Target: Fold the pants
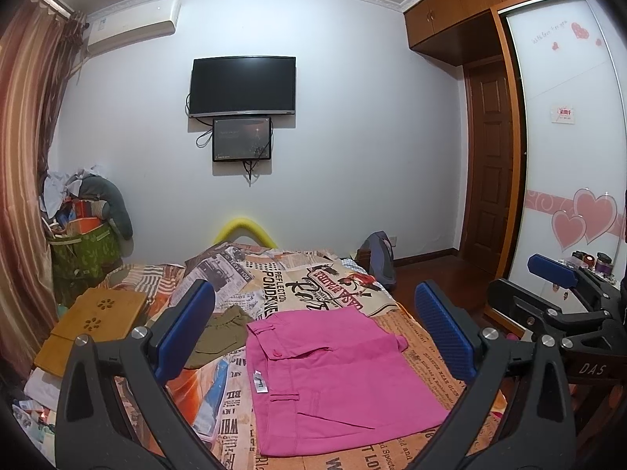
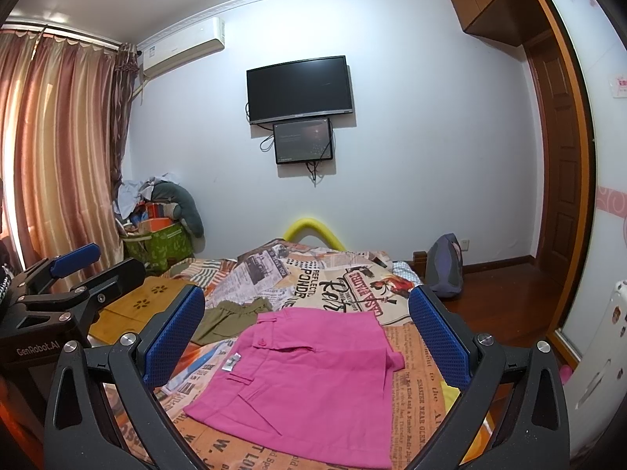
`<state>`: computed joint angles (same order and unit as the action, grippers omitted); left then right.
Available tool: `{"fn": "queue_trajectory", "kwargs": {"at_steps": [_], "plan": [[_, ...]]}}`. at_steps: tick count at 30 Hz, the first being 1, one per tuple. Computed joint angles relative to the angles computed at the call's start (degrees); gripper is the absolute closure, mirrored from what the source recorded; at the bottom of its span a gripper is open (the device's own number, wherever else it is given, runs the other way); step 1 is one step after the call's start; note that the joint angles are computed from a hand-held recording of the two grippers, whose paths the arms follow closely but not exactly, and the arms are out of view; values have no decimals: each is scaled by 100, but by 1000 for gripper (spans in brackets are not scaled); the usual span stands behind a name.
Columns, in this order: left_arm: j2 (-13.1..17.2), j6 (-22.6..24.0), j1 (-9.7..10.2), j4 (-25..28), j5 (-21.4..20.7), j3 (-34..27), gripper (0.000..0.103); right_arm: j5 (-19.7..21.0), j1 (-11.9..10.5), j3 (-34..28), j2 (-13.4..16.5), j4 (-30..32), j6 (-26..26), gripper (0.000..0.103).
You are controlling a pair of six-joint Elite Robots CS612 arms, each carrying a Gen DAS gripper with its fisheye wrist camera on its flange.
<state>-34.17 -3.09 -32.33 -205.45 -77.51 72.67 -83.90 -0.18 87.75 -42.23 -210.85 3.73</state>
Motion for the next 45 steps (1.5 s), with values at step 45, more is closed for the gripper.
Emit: {"fn": "queue_trajectory", "kwargs": {"at_steps": [45], "plan": [[2309, -192, 574, 5427, -717, -4322, 0, -309, -313, -1565, 1007, 3305, -387, 1]]}}
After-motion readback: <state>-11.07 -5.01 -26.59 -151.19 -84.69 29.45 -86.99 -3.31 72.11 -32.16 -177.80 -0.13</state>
